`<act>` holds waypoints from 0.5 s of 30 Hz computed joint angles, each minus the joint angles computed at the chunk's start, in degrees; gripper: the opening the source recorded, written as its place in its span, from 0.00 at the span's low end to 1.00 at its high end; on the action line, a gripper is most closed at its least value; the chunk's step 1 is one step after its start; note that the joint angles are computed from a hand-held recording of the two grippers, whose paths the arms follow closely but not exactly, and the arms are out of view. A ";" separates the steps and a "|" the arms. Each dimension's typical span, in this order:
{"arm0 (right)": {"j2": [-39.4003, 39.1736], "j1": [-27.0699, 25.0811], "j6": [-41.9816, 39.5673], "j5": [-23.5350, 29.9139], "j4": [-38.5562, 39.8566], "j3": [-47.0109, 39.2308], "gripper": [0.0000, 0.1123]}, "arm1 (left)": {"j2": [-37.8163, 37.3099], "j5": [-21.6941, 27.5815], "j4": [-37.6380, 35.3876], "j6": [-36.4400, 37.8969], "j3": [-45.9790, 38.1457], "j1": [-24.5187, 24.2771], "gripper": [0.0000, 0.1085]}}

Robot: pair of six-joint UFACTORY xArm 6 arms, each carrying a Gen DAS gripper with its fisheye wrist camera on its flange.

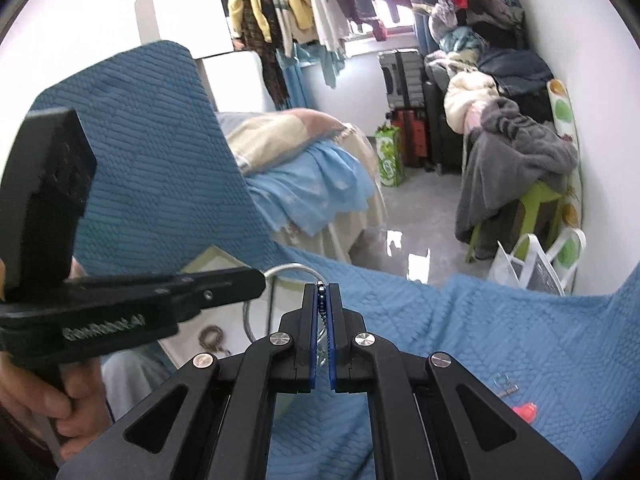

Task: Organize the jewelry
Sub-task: 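Carry the silver chains in the right gripper over the green box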

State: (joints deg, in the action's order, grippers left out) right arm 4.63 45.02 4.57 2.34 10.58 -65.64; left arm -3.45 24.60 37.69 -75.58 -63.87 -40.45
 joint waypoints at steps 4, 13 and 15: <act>1.00 0.71 4.43 0.75 -5.35 -4.26 0.02 | -4.42 0.31 1.56 -1.71 3.08 1.60 0.03; 4.44 2.48 13.22 2.53 -16.88 -16.07 0.02 | -13.40 3.19 4.21 -3.49 9.75 5.02 0.03; 5.31 2.91 14.10 3.01 -18.38 -18.12 0.02 | -14.79 2.68 4.07 -3.48 11.13 5.90 0.03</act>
State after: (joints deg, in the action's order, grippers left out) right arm 9.94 47.94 18.67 5.35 -7.80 -83.76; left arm -18.24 27.28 41.76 -79.06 -52.74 -34.54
